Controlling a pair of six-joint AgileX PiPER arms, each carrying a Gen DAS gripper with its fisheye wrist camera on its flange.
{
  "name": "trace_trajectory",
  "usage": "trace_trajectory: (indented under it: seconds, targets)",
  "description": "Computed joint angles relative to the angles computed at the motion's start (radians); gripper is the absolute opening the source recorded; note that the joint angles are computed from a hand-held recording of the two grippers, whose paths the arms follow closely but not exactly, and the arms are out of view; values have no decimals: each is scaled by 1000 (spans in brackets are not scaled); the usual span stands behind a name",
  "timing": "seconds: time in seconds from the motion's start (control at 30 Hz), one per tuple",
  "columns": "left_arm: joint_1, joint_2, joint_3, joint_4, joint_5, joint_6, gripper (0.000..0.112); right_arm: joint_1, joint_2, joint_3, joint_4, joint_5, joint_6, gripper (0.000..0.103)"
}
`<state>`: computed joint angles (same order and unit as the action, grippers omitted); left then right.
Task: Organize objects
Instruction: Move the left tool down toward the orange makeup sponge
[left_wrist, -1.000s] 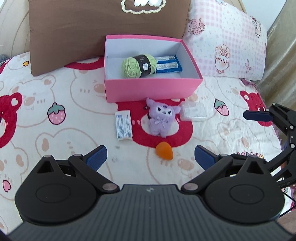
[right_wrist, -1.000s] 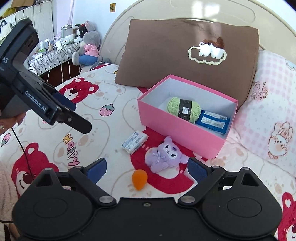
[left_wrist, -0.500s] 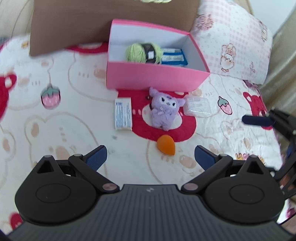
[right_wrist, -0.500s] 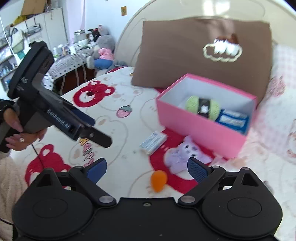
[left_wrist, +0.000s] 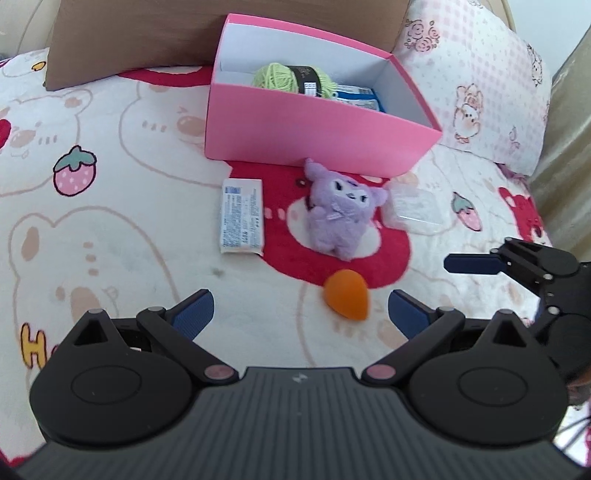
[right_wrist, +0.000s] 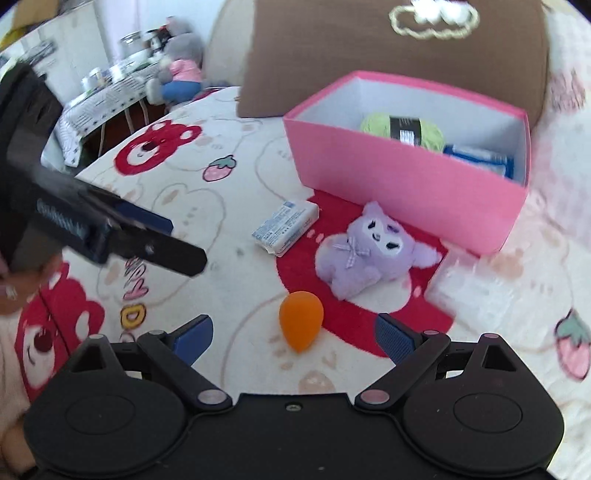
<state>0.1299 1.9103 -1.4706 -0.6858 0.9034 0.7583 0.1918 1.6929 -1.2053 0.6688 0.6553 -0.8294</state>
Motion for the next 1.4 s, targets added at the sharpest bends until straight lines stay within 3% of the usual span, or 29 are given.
trace_trajectory:
  seconds: [0.2, 0.33, 0.47, 0.57, 0.8, 0.93, 1.0, 1.13, 1.27, 1.4]
  targets:
    - [7, 54, 55, -96, -80, 103, 101, 98, 36, 53, -69, -138, 27, 96]
    - [-13, 44, 145, -161, -185, 200, 100, 133, 75, 85, -154, -251, 135, 96]
    - [-4, 84, 144, -221, -143, 205, 100, 150, 103, 107, -200, -292, 152, 95]
    - [-15, 106, 132, -236, -137, 201, 100, 160, 113, 131, -211, -319, 158, 85]
    - [-59, 85, 192, -341, -210, 351, 100, 148, 112, 164, -112, -354, 100, 79]
    - [-81, 97, 189, -368, -219, 363, 99, 155, 140, 126, -189, -325, 170, 82]
    - [-112, 103, 181, -340, -266, 318, 99, 145, 154, 109, -161, -309, 151, 86]
    - [-138, 127, 149, -288, -279, 261, 99, 160, 150, 66, -296, -276, 337, 80]
    - [-105, 154, 116, -342, -202, 276, 77, 147, 148, 54, -163, -237, 173, 74]
    - [-101, 161, 110, -347, -190, 282, 61, 156, 158, 55, -199, -255, 186, 74]
